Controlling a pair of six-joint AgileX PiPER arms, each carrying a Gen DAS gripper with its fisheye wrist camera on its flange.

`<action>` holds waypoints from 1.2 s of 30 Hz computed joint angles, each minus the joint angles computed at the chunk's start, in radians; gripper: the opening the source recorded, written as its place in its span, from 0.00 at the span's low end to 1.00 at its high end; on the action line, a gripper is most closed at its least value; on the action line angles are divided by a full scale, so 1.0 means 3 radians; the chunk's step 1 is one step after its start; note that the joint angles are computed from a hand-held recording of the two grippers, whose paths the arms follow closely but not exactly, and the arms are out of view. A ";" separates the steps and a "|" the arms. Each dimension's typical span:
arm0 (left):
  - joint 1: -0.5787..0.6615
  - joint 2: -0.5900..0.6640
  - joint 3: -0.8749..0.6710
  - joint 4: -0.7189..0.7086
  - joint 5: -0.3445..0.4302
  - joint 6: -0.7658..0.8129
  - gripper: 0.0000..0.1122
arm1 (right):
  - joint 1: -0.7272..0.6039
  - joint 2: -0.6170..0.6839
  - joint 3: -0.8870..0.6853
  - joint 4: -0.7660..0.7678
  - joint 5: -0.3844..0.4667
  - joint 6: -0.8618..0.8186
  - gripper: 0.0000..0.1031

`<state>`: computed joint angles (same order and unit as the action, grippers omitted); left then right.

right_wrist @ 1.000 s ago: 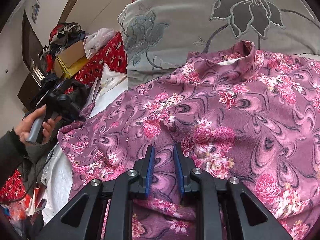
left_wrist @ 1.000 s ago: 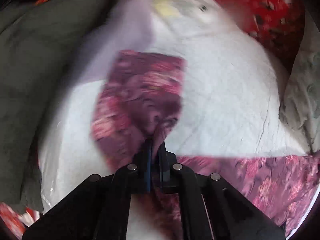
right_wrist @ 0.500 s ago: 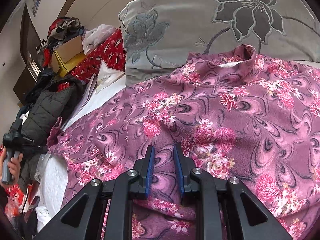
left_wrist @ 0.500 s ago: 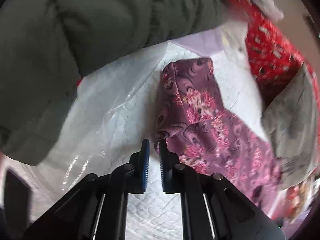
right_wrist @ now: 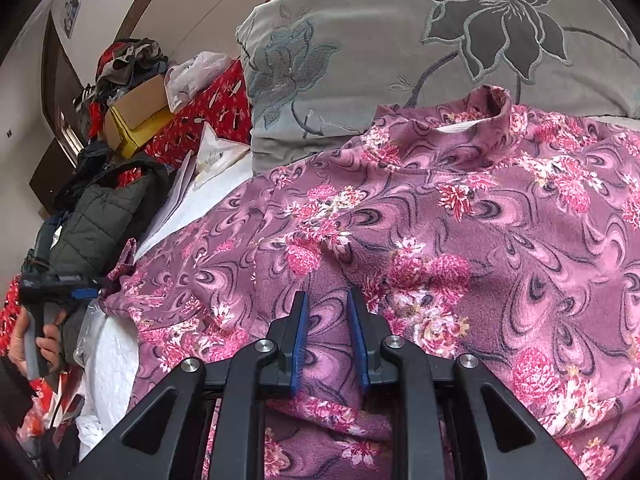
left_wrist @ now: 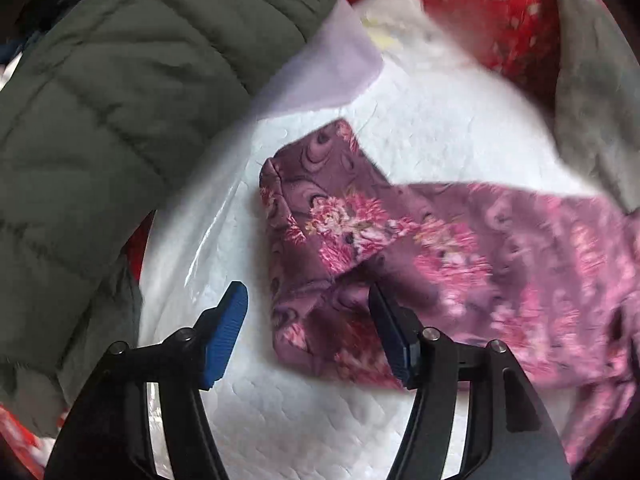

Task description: Fold small clothes

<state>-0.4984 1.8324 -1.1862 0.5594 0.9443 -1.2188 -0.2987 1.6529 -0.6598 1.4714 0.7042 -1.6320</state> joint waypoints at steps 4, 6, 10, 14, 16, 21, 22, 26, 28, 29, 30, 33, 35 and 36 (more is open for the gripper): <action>0.0308 0.0139 -0.0109 -0.0030 -0.0024 -0.0167 0.51 | -0.0038 0.0030 -0.0002 0.0014 0.0054 -0.0024 0.21; 0.0517 0.0003 0.0030 -0.0282 -0.0366 -0.0120 0.07 | -0.0052 0.0036 -0.0004 0.0010 0.0071 -0.0024 0.21; 0.0631 -0.0340 0.0298 -0.0505 -0.0818 -0.0127 0.07 | -0.0062 0.0037 -0.0002 0.0009 0.0082 -0.0024 0.21; 0.0434 -0.0563 0.0307 -0.0522 -0.0822 -0.0182 0.07 | -0.0057 0.0031 -0.0008 -0.0013 0.0068 0.0001 0.21; 0.0280 -0.0590 0.0203 -0.0542 -0.0806 -0.0238 0.07 | -0.0037 0.0011 -0.0030 -0.0089 0.0031 0.0100 0.21; -0.0120 -0.0538 -0.0206 -0.0574 -0.0752 -0.0253 0.07 | 0.0177 -0.0114 -0.0299 -0.0916 -0.0135 0.1038 0.26; -0.0207 -0.0506 -0.0307 -0.0574 -0.0712 -0.0239 0.07 | 0.0183 -0.0116 -0.0366 -0.1084 -0.0087 0.1216 0.29; -0.0547 -0.0271 -0.0818 -0.0600 -0.0507 -0.0184 0.07 | 0.0062 -0.0199 -0.0570 -0.1646 0.0146 0.1738 0.36; -0.0610 -0.0111 -0.1049 -0.0659 -0.0467 -0.0094 0.07 | -0.0092 -0.0274 -0.0627 -0.1821 0.0202 0.1819 0.39; -0.0674 -0.0012 -0.1204 -0.0686 -0.0417 -0.0067 0.07 | -0.0175 -0.0294 -0.0661 -0.1891 0.0230 0.1838 0.40; -0.0763 0.0023 -0.1286 -0.0678 -0.0360 -0.0101 0.07 | -0.0270 -0.0308 -0.0702 -0.1974 0.0254 0.1853 0.41; -0.0907 0.0321 -0.1744 -0.0783 -0.0216 -0.0040 0.07 | -0.0521 -0.0269 -0.0881 -0.2338 0.0283 0.1951 0.46; -0.0995 0.0592 -0.2159 -0.0866 -0.0088 0.0035 0.07 | -0.0683 -0.0203 -0.0995 -0.2613 0.0272 0.1987 0.46; -0.1042 0.0656 -0.2261 -0.0871 -0.0046 0.0037 0.07 | -0.0749 -0.0174 -0.1022 -0.2688 0.0248 0.1961 0.46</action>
<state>-0.8110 2.0293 -1.8646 0.2980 0.9303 -1.2076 -0.5235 1.6006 -0.9666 0.6649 0.7785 -1.0438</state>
